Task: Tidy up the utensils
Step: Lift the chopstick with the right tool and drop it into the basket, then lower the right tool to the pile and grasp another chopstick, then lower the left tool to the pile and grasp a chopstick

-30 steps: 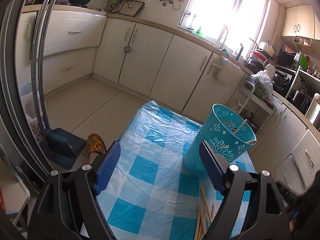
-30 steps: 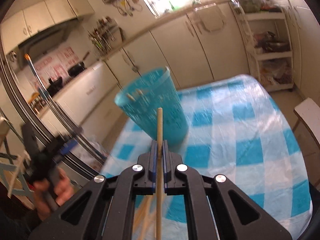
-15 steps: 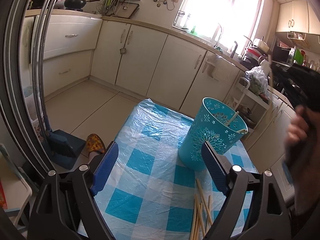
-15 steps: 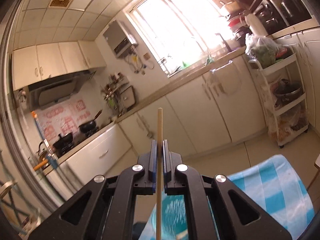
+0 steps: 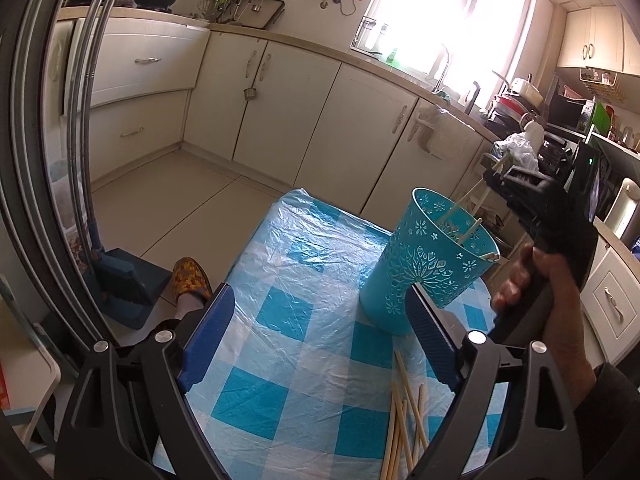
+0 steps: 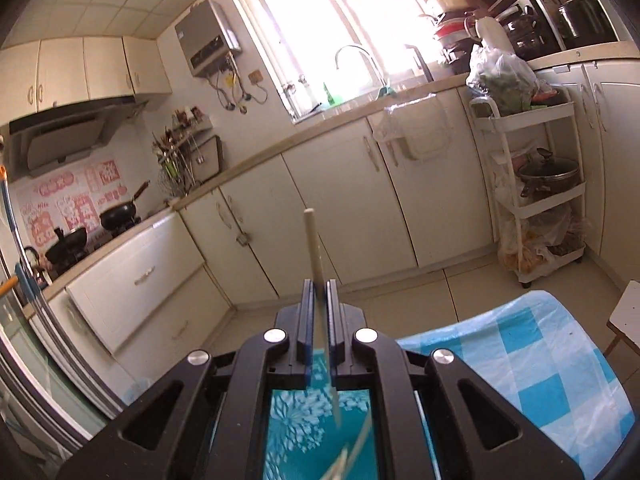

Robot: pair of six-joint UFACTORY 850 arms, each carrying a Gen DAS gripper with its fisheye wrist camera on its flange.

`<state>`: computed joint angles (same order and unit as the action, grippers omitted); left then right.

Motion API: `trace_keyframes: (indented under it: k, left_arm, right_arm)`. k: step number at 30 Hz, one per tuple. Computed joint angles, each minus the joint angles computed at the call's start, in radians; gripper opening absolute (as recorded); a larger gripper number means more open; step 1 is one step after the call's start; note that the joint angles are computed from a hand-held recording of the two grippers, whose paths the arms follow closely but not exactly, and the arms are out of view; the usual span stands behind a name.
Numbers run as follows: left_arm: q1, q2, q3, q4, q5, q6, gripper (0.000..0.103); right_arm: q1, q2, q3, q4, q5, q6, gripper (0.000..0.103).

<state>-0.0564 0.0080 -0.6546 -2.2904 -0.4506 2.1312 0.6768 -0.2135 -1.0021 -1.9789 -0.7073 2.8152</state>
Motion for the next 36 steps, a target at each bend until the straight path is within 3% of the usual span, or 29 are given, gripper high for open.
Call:
trace_keyframes:
  k: [7,9,12,14,17,23,29,32,36]
  left_arm:
    - [0.016,0.048,0.025,-0.089,-0.005,0.093,0.085]
    - [0.027,0.057,0.028,-0.082,-0.006,0.081,0.085]
    - [0.034,0.065,0.038,-0.07,0.001,0.069,0.086]
    - [0.033,0.063,0.04,-0.038,0.01,0.044,0.086]
    - [0.025,0.066,0.048,0.0,0.025,0.025,0.086]
    - [0.021,0.083,0.067,0.047,0.037,0.014,0.086]
    - [0.021,0.078,0.074,0.131,0.046,-0.047,0.086]
    - [0.01,0.072,0.075,0.226,0.049,-0.111,0.087]
    - [-0.025,0.026,0.053,0.484,0.046,-0.318,0.087]
  right_arm:
    - [0.129,0.173,0.156,0.058,-0.065,-0.098,0.015]
    - [0.174,0.212,0.206,0.135,-0.033,-0.141,0.015]
    - [0.194,0.202,0.237,0.271,0.105,-0.233,0.015]
    - [0.19,0.168,0.252,0.321,0.22,-0.246,0.015]
    - [0.173,0.109,0.237,0.359,0.311,-0.287,0.015]
    - [0.111,-0.001,0.135,0.502,0.396,-0.526,0.015]
    - [0.082,-0.109,0.033,0.868,0.413,-0.962,0.014]
    - [0.08,-0.106,0.028,0.91,0.402,-1.014,0.008]
    - [0.074,-0.048,0.083,0.805,0.404,-0.865,0.006]
